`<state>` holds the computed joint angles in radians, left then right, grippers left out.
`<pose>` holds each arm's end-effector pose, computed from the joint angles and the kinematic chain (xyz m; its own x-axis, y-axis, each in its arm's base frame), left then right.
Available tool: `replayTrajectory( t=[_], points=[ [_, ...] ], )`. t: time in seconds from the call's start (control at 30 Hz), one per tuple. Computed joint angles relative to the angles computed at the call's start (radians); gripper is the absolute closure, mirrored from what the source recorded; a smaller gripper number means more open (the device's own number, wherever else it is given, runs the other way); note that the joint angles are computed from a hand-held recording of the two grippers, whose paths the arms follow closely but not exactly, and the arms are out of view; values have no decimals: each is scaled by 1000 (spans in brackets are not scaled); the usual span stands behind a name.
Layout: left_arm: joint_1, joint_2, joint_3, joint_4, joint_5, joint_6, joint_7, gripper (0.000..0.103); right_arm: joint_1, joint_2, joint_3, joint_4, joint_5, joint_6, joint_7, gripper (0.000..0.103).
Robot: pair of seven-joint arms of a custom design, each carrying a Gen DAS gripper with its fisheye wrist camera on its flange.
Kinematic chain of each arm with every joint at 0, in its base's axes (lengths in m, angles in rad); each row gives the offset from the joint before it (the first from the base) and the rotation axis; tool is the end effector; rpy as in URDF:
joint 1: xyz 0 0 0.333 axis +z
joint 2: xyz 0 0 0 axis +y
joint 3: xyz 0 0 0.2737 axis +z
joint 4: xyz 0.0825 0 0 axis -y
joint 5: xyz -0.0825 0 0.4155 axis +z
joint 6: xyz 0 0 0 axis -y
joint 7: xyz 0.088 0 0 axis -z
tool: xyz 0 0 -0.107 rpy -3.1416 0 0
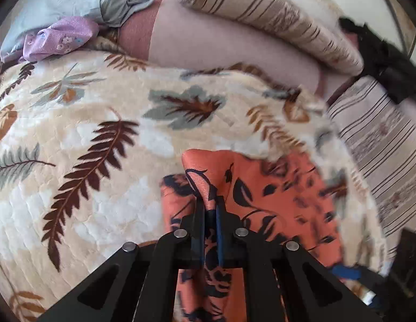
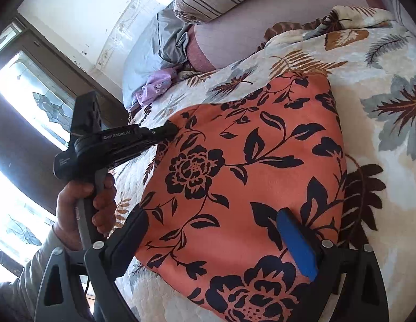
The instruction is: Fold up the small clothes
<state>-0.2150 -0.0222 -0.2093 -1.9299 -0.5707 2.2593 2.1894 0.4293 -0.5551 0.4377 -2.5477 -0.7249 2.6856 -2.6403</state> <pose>0.5559 -0.2677 0.4825 -0.7105 -0.6511 0.2669 -0.6802 0.5384 -0.4974 0.2945 0.3790 0.4523 -0.3026 -0.7517 -0.5860 -0.5608 0.6375 -0.5283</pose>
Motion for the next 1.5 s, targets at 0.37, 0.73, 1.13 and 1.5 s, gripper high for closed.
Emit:
replayTrajectory(
  t=[0.37,0.73,1.13,1.5],
  points=[
    [22,-151,37,-103,-59,-33,-40,83,15,-44,7,-9,60,-21,15,6],
    [5,-435,68,-462,-34,-36,-74,57,70,-180,136,-101,63,-74,375,6],
    [-27,-481,131,-451,-108,-60,-45,31,227,-283,139,-198,78,-202,561,5],
    [2,-170,89,-205,-154,-164,-91,28,51,-185,-156,-264,85,115,184,4]
  ],
)
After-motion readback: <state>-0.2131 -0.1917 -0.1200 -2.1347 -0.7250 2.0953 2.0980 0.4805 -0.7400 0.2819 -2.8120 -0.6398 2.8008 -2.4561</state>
